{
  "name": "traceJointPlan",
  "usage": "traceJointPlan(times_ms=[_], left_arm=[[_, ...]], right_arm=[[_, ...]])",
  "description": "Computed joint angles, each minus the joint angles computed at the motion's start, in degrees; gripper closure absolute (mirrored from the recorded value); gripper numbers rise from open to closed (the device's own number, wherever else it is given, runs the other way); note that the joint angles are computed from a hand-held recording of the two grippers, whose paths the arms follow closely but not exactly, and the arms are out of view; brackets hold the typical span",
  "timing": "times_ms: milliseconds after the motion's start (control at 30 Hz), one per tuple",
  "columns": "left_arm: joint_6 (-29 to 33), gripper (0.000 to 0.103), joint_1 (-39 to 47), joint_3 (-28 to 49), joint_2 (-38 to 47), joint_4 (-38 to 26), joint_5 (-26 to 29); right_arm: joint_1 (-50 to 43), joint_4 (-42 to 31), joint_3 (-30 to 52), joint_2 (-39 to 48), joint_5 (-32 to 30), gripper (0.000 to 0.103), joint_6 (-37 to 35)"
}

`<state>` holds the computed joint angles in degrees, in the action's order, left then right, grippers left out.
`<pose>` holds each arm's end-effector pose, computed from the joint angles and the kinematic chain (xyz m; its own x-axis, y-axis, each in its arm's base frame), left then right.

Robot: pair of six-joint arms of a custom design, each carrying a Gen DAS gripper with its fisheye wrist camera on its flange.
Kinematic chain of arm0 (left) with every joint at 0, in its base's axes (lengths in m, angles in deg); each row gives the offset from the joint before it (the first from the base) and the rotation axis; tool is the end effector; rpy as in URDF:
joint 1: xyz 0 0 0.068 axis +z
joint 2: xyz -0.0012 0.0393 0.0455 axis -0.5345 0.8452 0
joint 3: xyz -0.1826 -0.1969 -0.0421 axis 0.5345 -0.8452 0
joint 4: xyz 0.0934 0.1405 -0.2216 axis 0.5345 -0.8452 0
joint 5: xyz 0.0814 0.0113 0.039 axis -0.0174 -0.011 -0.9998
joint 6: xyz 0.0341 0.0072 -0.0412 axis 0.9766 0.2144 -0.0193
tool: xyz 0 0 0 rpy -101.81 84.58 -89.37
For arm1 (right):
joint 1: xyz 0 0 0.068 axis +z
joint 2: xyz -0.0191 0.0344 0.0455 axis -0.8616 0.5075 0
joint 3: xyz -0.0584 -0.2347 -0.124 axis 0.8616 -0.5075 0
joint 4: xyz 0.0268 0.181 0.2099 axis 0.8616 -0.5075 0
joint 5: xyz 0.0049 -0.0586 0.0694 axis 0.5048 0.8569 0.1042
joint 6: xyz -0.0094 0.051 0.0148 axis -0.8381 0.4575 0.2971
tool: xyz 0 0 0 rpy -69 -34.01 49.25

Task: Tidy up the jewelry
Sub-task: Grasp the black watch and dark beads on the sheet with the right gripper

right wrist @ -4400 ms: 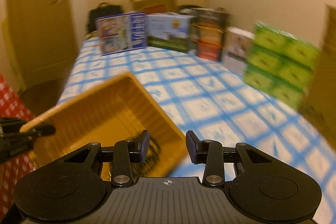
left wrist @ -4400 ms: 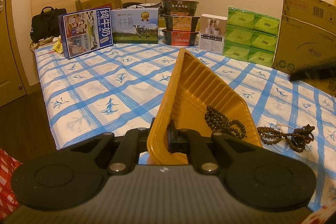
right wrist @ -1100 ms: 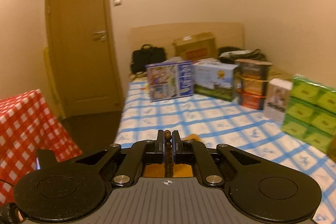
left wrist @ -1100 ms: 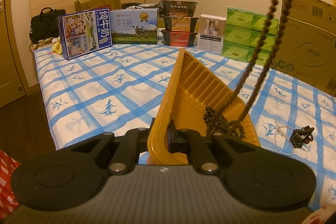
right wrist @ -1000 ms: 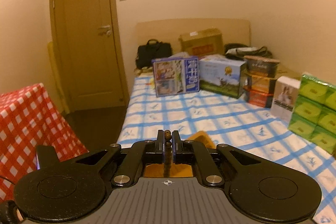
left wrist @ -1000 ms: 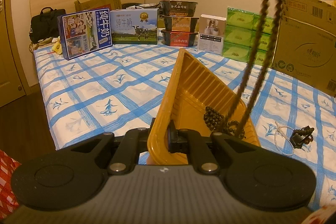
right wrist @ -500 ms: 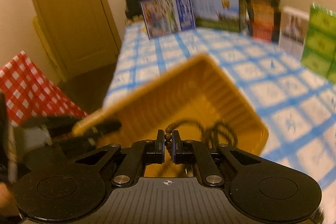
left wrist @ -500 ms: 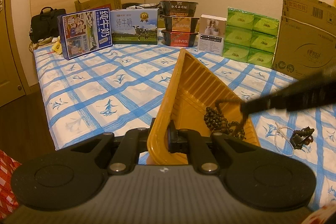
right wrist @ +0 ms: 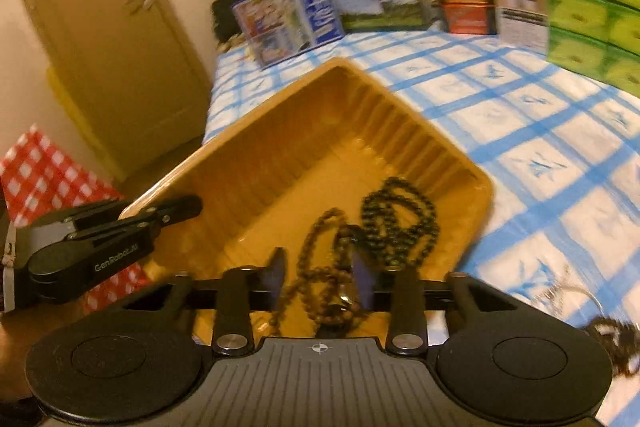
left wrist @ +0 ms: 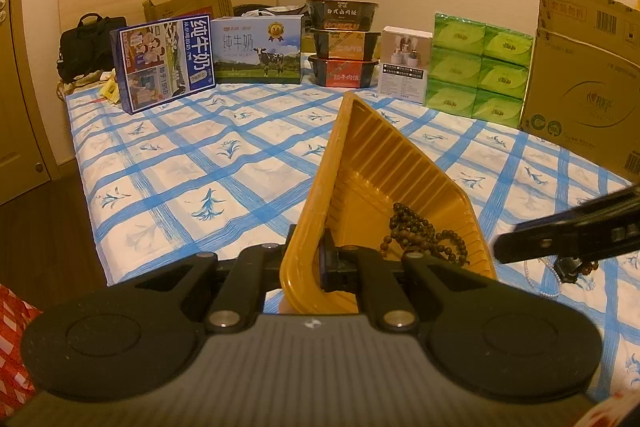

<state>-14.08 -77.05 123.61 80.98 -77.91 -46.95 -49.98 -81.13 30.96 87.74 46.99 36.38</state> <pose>0.2146 -0.1900 0.2417 -0.5186 0.1060 -0.8484 0.2101 0.9777 -0.0062 0.2286 0.0539 0.2425 -0.7095 -0.0110 -0.7046 -0.3854 0.8431 0.3749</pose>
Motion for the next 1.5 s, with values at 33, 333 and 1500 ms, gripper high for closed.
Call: traceJointPlan(times_ms=[33,333,1500], left_arm=[[0.06,0.096,0.01,0.08,0.05,-0.03,0.02],[0.09,0.096,-0.05,0.05,0.12,-0.02,-0.14],[0.45,0.096,0.00,0.56,-0.06,-0.92,-0.23]], right_arm=[[-1.30,-0.38,-1.06,-1.61,-0.60,0.060,0.34],[-18.47,-10.63,-13.50,-22.32,2.07,0.059,-6.15],[-28.68,-1.25,-12.52,-5.31,8.82,0.077,-59.85]])
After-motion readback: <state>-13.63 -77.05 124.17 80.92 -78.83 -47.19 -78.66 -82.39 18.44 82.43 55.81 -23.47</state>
